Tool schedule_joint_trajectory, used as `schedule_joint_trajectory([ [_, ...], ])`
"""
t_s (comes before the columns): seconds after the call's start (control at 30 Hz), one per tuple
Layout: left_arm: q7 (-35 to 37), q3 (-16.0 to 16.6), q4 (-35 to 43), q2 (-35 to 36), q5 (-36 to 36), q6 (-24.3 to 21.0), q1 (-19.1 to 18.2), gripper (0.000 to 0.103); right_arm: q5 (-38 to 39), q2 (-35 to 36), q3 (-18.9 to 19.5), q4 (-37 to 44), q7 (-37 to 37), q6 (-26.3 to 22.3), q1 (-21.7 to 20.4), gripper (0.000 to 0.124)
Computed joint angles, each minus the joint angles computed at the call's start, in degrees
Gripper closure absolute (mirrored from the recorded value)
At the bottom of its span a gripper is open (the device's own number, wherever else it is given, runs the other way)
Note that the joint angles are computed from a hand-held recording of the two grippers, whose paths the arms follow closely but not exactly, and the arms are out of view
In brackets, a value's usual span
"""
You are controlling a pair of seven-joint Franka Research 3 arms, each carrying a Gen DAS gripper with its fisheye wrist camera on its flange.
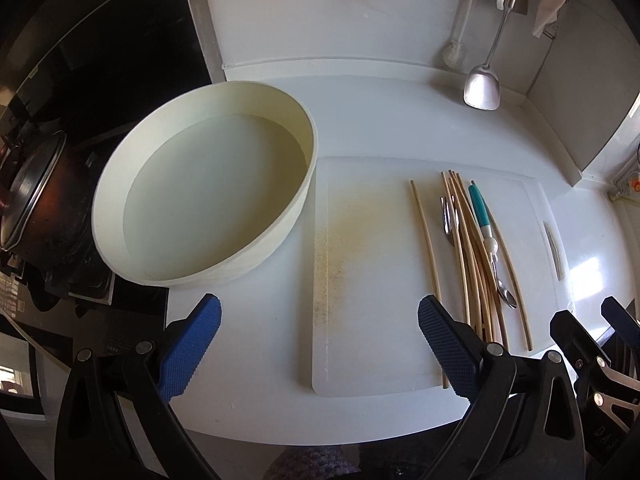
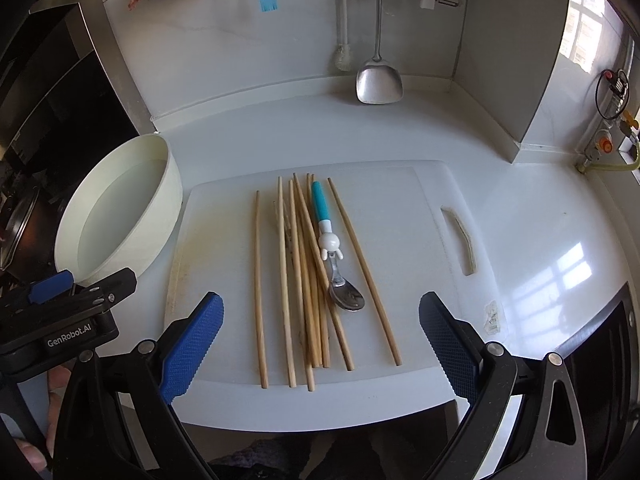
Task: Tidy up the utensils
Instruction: 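Close the left tool on a wooden chopstick while the right tool grasps another chopstick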
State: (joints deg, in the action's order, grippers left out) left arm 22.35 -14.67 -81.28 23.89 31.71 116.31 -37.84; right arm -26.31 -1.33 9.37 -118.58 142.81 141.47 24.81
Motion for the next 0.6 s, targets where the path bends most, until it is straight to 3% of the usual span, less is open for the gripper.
schedule_joint_trajectory([
  [0.1,0.38,0.05,-0.31,1.40,0.68,3.61,0.00,0.006,-4.22,-1.42,-0.47,-3.45,4.10,3.09,-1.16,0.030],
  [0.27,-1.71,1.54,3.53,5.89,2.70,4.39,-2.27,0.006,-8.50,-1.40,-1.24,-6.12,5.18,4.86,-3.54,0.030],
  [0.37,-4.43,2.94,5.47,8.30,4.95,5.38,-4.22,0.006,-6.65,-0.77,-2.45,-8.14,2.05,10.68,-4.93,0.030],
  [0.5,-6.08,4.13,11.16,13.20,5.46,2.54,-6.38,0.006,-3.35,2.63,-3.62,-8.03,-3.85,15.41,-5.94,0.030],
  [0.6,-9.09,5.49,12.32,14.66,6.26,2.37,-7.66,0.006,-4.04,4.57,-5.01,-7.83,-4.16,19.31,-5.85,0.030],
])
